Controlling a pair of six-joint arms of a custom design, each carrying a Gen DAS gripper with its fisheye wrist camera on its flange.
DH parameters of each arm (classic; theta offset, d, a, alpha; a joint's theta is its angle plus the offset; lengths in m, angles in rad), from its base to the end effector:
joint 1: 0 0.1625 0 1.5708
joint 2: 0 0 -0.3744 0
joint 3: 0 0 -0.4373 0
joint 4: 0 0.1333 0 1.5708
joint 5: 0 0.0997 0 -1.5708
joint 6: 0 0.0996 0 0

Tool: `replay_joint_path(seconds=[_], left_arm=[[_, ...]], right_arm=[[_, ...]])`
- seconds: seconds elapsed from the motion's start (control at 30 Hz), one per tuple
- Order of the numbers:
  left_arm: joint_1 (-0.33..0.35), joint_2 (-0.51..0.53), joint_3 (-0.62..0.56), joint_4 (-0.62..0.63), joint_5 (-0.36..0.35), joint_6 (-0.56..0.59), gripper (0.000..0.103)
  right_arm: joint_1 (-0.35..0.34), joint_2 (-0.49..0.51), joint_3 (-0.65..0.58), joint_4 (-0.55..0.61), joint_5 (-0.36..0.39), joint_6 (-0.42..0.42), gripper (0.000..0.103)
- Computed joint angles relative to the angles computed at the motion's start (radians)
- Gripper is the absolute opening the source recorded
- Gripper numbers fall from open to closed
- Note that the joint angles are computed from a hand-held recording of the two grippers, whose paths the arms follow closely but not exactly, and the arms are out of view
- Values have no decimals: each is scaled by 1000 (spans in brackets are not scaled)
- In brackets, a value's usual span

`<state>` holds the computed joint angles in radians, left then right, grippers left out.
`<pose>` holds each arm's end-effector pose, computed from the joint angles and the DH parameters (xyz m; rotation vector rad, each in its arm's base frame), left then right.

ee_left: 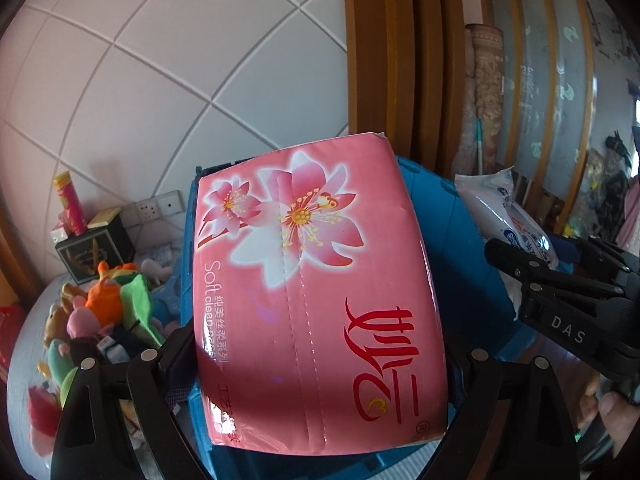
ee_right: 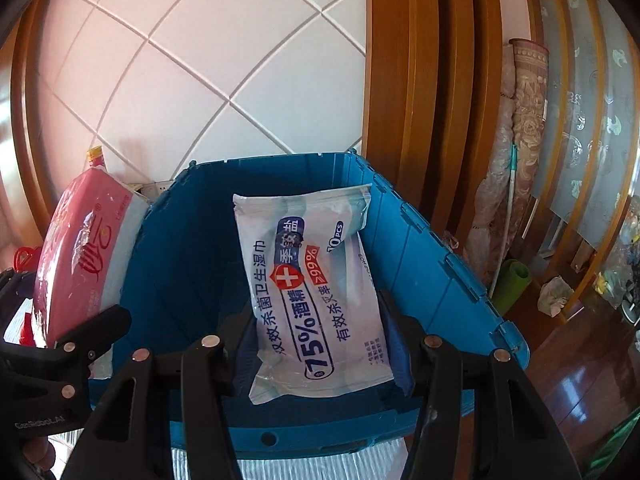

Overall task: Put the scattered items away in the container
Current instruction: 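Open both grippers to drop the tissue pack and wipes into the crate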

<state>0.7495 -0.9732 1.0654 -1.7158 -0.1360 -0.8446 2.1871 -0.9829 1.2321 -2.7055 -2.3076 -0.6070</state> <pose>-0.3883 -0.6783 0.4235 -0.0653 1.8810 -1.2482 0.4886 -0.5750 0.3967 0.9386 -2.0432 1.0526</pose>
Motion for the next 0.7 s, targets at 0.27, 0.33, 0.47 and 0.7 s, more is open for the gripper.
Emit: replay_joint_path(seconds=[0.27,0.33,0.47,0.7], left_arm=[[32,49,-87,43,-30,-9,95],[35,52,-91,31,-27,5,97],[36,45,-85,59,-13,-12,100],[33,19,-54,73,-22,-32,100]], right_arm=[[-28,29,-48,48,41,6,54],[-29,35,-54,46,42,9,56],[-30,52,-74,35,37,9,88],[-25,54,-72,32,24,24,95]])
